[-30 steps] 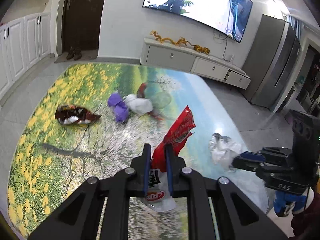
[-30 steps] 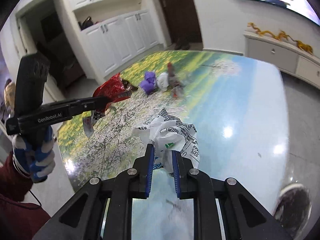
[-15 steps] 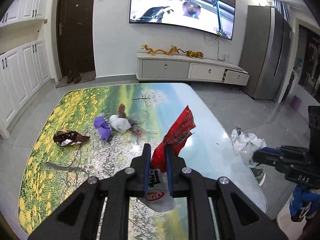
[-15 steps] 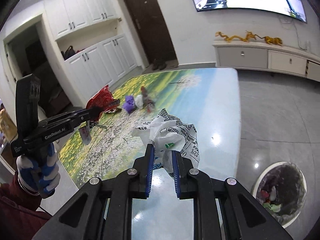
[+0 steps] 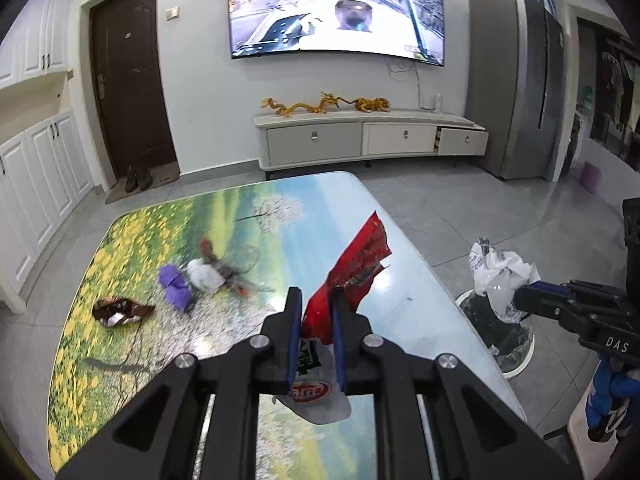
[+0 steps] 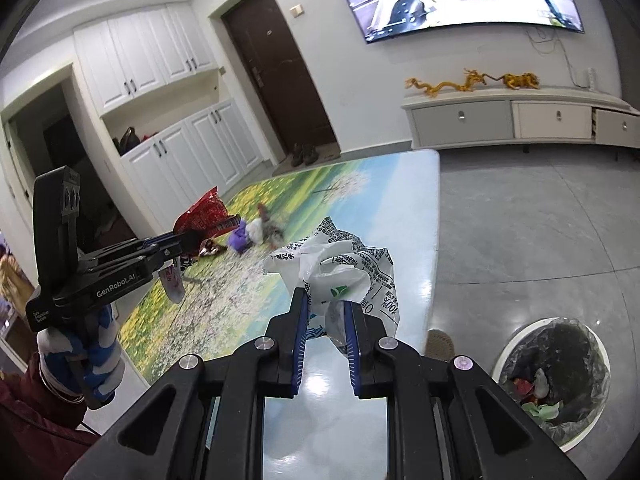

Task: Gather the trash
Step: 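Carry the red bag and white printed bag over the bin with both tools, then open both tools over the bin to drop the two bags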

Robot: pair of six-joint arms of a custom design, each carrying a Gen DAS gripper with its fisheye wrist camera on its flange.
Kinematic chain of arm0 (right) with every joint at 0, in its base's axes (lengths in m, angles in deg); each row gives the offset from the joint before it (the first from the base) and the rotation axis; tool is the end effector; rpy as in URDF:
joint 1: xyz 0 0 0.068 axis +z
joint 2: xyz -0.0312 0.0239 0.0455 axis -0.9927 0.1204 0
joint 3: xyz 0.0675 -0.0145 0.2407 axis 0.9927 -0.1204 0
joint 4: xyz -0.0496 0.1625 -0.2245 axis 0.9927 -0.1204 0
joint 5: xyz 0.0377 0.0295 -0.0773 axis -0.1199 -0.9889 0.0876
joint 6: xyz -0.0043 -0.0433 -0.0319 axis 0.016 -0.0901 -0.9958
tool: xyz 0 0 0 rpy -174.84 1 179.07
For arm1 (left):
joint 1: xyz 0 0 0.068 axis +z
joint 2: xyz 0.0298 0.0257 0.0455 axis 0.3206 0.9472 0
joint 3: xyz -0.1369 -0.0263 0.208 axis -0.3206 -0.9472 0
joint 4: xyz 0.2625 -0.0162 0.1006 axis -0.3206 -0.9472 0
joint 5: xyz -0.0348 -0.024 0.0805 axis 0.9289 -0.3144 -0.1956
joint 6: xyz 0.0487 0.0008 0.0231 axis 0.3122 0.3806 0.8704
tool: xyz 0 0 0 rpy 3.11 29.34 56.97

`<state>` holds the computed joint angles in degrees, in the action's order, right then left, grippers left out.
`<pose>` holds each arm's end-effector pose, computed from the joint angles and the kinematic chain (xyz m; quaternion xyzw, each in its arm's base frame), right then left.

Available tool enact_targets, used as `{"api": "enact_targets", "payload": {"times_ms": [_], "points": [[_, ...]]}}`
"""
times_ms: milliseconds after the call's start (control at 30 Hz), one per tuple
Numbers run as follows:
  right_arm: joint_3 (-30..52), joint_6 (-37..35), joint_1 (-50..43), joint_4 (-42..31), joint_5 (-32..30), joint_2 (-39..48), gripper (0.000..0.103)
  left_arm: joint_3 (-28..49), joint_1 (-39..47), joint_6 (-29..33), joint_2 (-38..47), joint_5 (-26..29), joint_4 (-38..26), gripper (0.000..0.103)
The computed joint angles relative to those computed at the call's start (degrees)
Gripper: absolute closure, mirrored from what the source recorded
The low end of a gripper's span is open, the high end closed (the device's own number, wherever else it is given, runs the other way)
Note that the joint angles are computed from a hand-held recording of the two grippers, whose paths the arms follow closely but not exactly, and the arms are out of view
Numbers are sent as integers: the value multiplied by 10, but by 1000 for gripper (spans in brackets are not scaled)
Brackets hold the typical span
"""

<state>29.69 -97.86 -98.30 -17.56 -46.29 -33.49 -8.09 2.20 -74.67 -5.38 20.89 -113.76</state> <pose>0.2159 -0.0327 0.2727 -0.1208 0.8689 0.2655 0.3998 0.2165 -0.0599 0.3308 0.0837 0.8928 -0.0223 0.4420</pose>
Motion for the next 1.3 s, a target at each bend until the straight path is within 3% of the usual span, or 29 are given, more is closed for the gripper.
{"api": "enact_targets", "payload": {"times_ms": [233, 533, 900, 1167, 1233, 1300], "points": [[3, -35, -119, -5, -44, 26, 86, 60, -102, -5, 96, -49, 19, 89], [38, -79, -264, 2, -61, 127, 86, 175, -210, -2, 275, -56, 49, 89], [80, -41, -305, 79, 9, 274, 85, 445, -262, -37, 567, 27, -6, 89], [115, -1, -294, 121, 55, 363, 78, 590, -260, -75, 698, 113, -40, 87], [119, 2, -291, 126, 69, 378, 75, 626, -254, -81, 727, 146, -50, 85], [121, 4, -289, 130, 79, 389, 73, 650, -249, -88, 745, 175, -57, 71]]}}
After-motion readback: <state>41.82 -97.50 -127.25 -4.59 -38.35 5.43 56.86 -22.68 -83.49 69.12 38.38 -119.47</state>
